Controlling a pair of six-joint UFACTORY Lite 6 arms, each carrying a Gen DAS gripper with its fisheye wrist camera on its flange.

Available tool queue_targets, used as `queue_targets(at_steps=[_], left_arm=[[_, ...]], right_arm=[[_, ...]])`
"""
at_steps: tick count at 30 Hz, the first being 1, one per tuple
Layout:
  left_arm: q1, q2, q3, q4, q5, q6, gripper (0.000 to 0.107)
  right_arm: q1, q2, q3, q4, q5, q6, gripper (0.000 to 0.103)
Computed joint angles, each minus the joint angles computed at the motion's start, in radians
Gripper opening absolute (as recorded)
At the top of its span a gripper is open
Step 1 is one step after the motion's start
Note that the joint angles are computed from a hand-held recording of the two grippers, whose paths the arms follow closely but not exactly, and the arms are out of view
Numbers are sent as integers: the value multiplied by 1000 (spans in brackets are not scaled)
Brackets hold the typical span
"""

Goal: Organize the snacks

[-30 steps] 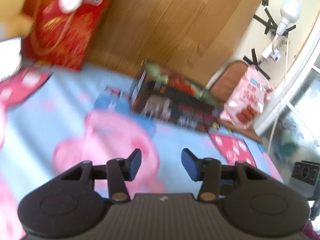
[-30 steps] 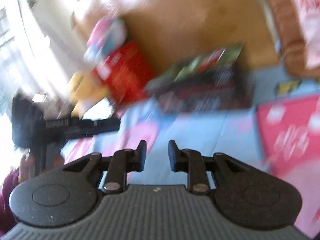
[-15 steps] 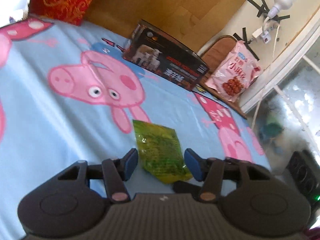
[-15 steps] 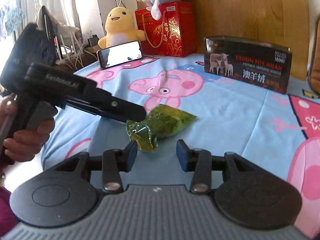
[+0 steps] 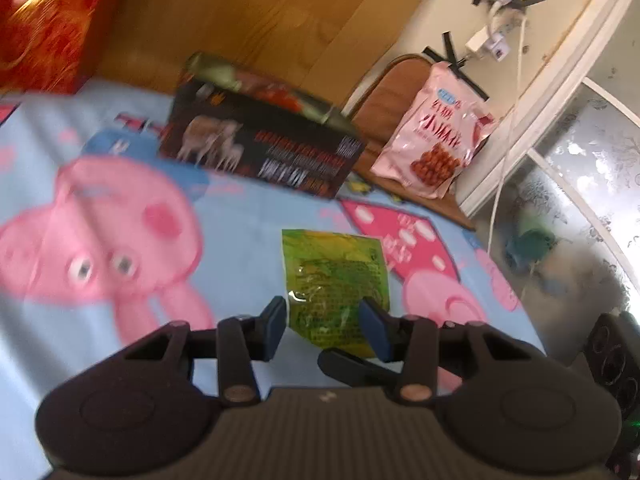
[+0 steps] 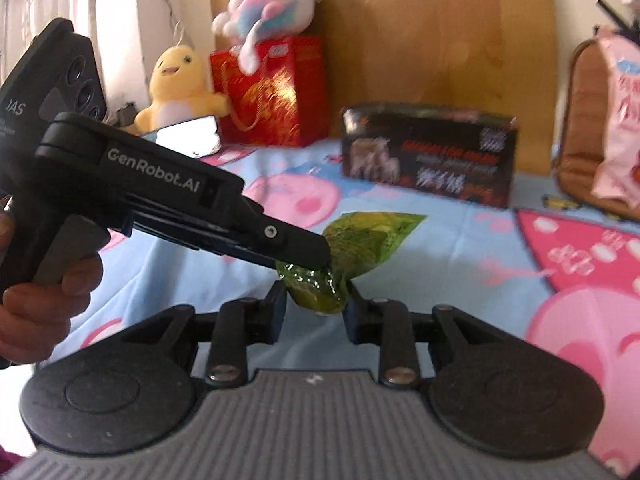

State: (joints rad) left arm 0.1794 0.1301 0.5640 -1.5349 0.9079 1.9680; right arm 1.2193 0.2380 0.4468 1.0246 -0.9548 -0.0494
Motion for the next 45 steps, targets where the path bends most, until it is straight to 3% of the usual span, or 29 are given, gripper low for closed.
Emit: queue_targets(at_steps=[4,11,16,20,22,27,33,37,43,45], left_arm=[[-84,30,138,-22,-22,-83,41],[-200,188,493,-83,-126,-174,41],[-260,423,825,-68,-253,-267,39],[-318,554,987,-8,-386,-382,39],[-318,543,954,-69,-386,-328,39],[-349,415,764,-290,-454,-99,39],[-375,139,435,-591,-530,234,40],[-416,-53,209,-862,-564,514,43],[-454,-328,-68,-1122,-597,751,54],[-477,-413,-145,-1254,-608,870,58]], right_arm=[[-93,-57,-23,-47,-17,-40,32],[-416,-91,85,-323,54,-117,32],[-643,62,340,-585,192,-38,33],[-693,250,568,-507,249,-132,42],[-694,255,562,-435,232,-147,42],[-637,80,294,-375,82,-17,46],[-456,-69,41,-125,-73,105,48],[-311,-106,-41,59,-103,163,50],[-50,-142,-75,326,-134,184,52],[28,-141,-63,399,-146,180,60]])
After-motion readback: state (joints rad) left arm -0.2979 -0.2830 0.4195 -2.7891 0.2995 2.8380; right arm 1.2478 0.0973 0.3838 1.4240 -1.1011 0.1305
